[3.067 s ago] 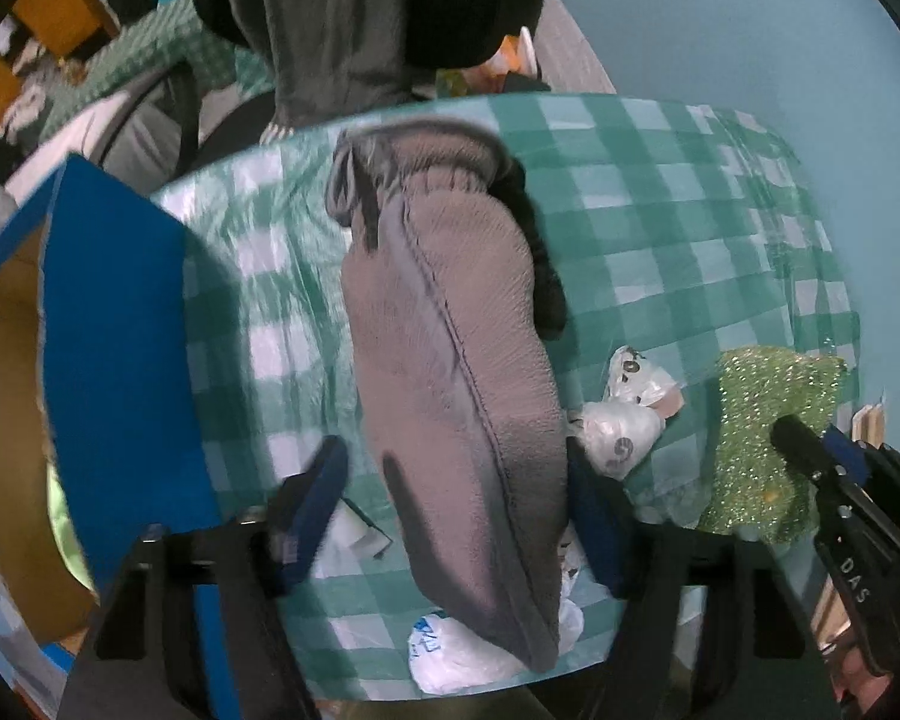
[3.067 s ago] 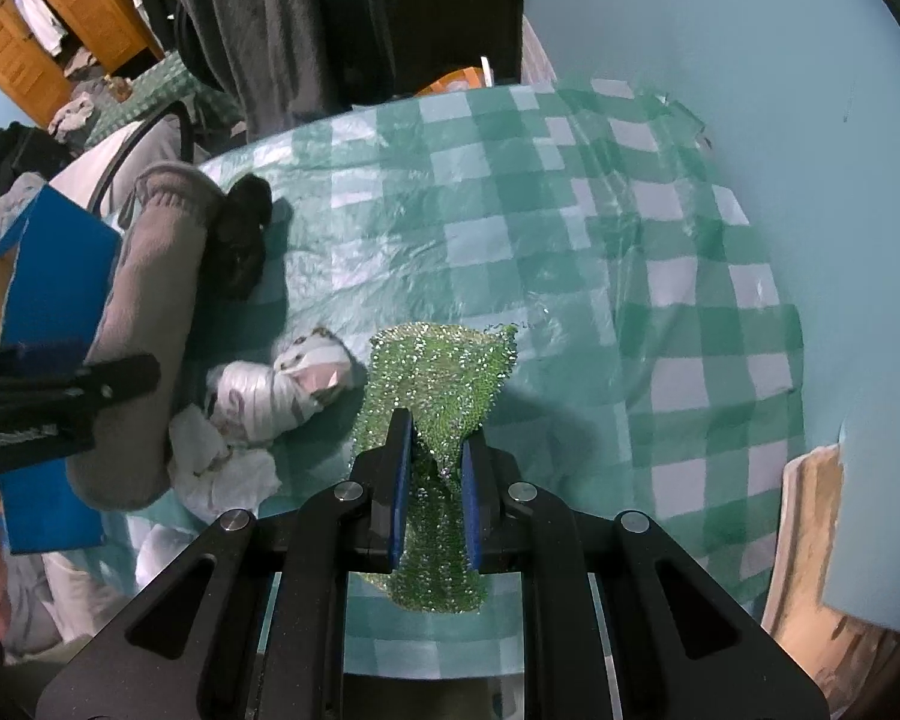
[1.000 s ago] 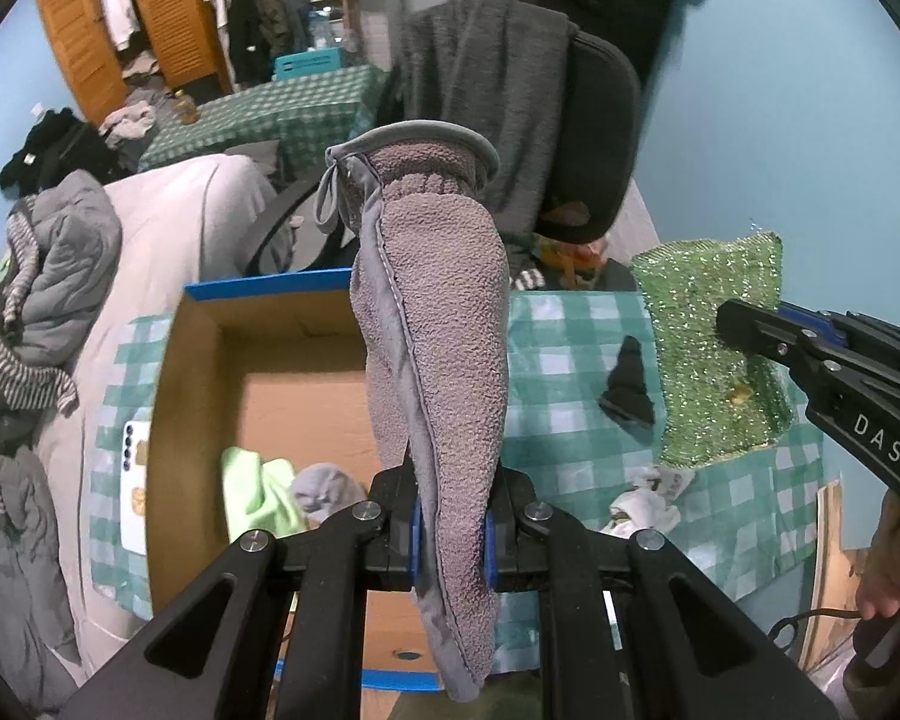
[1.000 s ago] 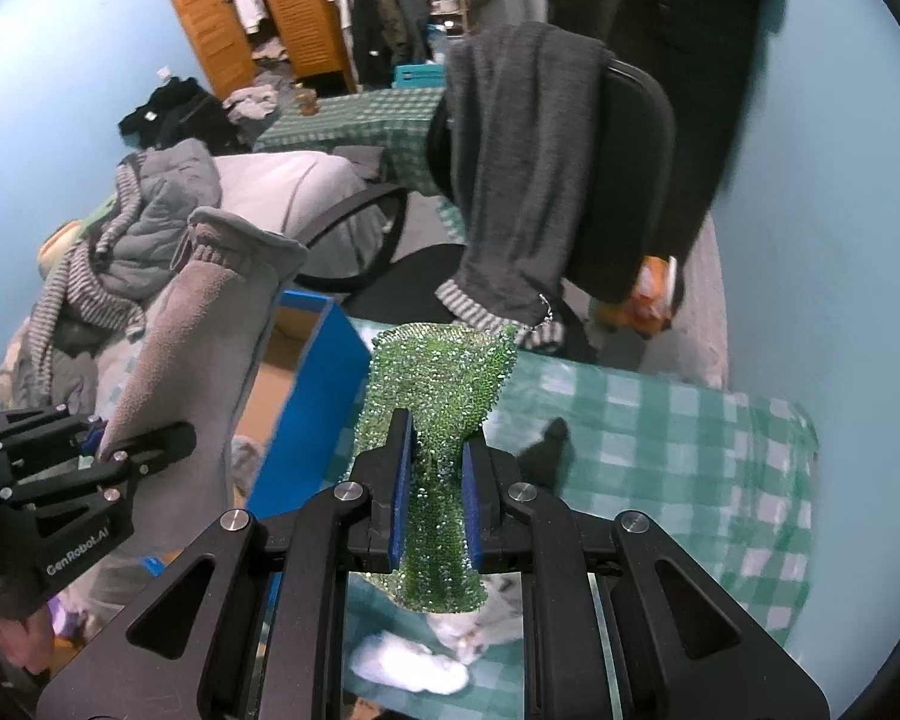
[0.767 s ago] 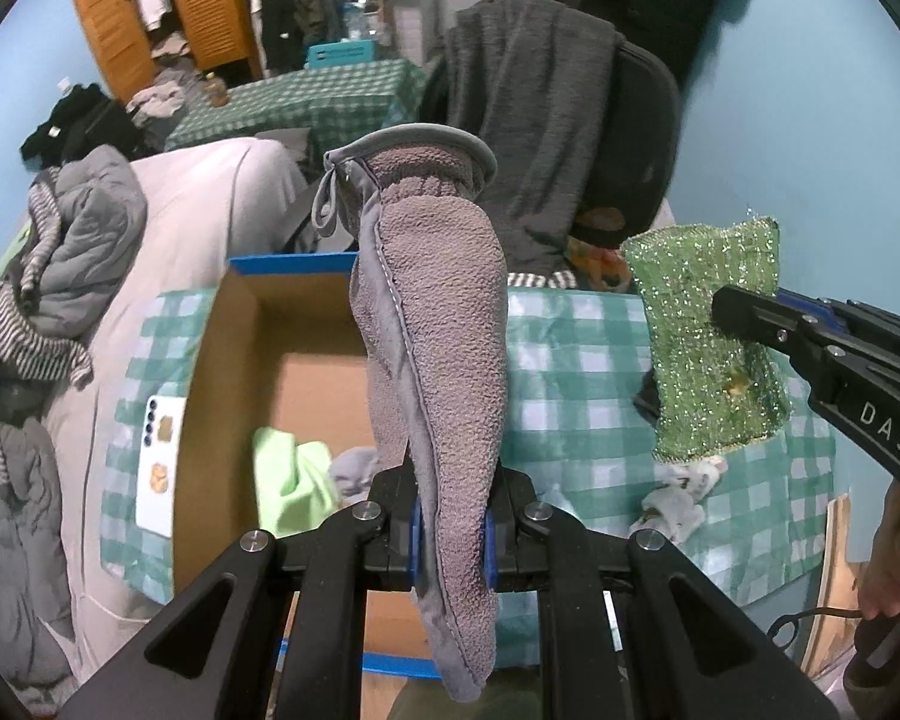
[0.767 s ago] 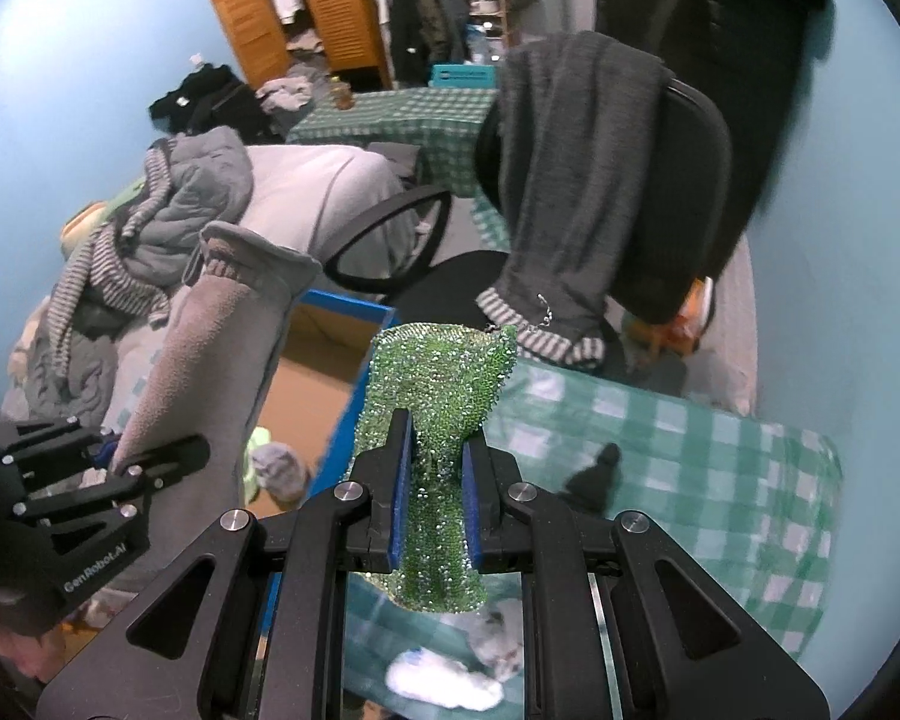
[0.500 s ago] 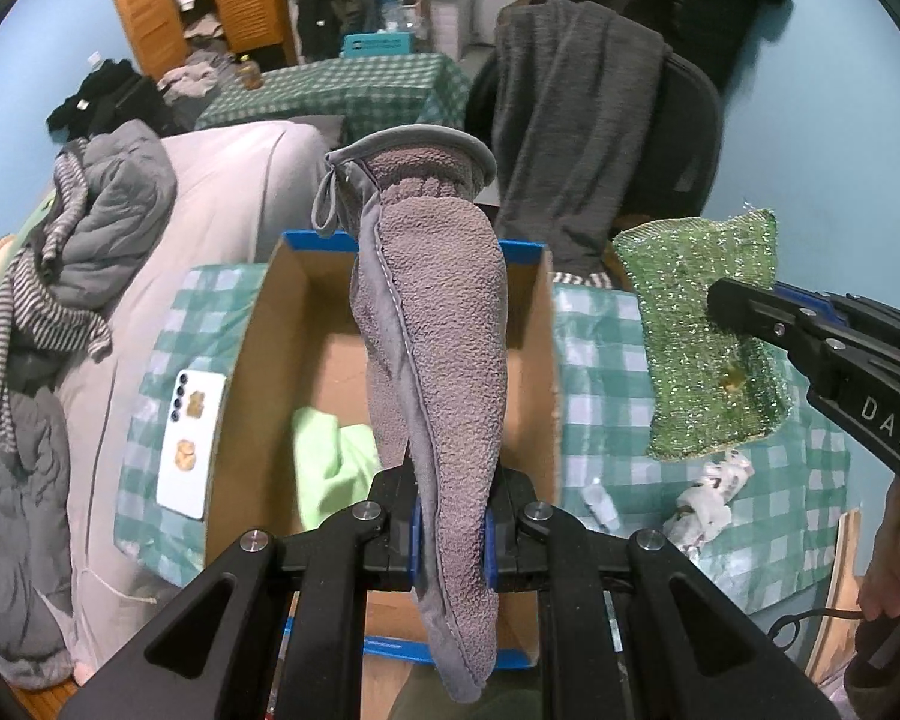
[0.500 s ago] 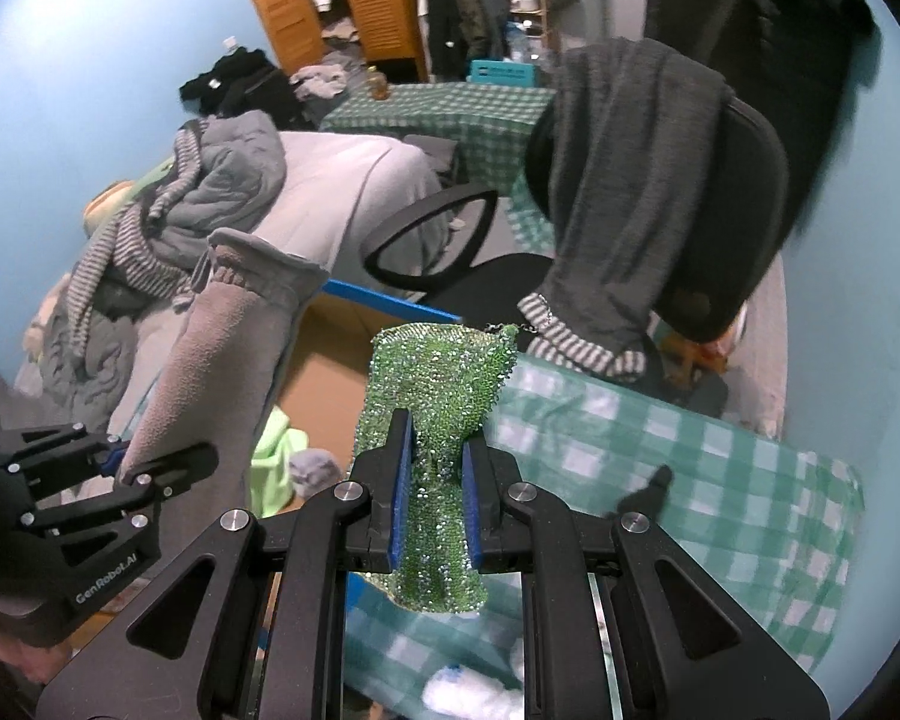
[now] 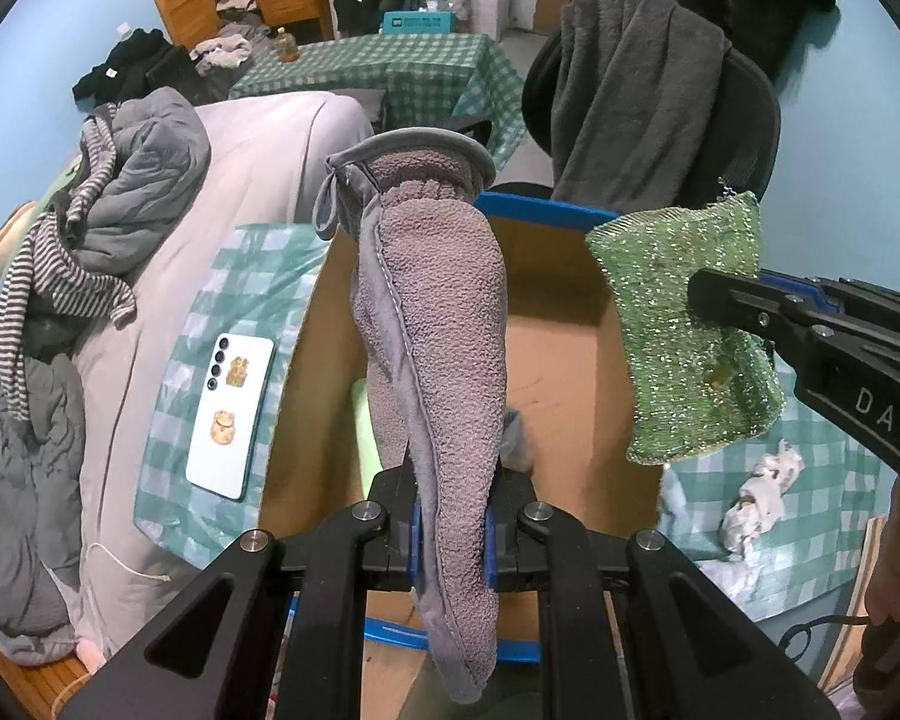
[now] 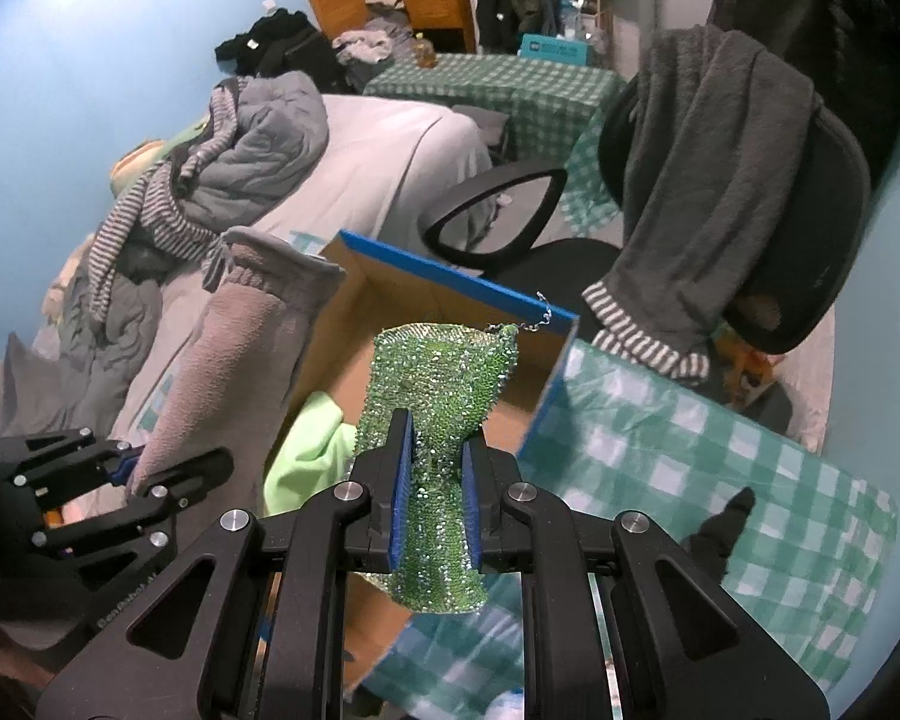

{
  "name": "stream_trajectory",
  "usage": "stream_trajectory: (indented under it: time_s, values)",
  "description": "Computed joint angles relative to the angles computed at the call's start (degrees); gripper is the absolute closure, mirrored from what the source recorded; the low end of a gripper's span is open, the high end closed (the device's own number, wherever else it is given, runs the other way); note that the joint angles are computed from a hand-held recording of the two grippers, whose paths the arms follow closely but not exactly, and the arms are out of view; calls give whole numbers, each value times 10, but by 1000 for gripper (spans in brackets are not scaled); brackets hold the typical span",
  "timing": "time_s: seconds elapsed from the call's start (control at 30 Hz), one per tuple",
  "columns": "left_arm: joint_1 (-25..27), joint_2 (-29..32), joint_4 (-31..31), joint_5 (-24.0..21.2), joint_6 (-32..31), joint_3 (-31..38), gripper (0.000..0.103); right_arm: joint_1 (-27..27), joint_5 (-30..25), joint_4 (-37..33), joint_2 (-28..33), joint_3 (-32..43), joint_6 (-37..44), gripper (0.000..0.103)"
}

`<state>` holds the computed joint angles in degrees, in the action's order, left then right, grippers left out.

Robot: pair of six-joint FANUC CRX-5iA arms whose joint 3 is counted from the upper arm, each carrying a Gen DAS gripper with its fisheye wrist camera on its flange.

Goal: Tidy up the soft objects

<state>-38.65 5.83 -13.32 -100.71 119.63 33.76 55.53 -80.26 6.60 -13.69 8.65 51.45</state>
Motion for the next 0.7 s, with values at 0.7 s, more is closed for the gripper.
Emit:
stream_trajectory:
  time_s: [0.7]
  values:
    - [9, -15, -30, -4, -35, -27, 76, 11, -18, -30, 44, 30, -23, 65]
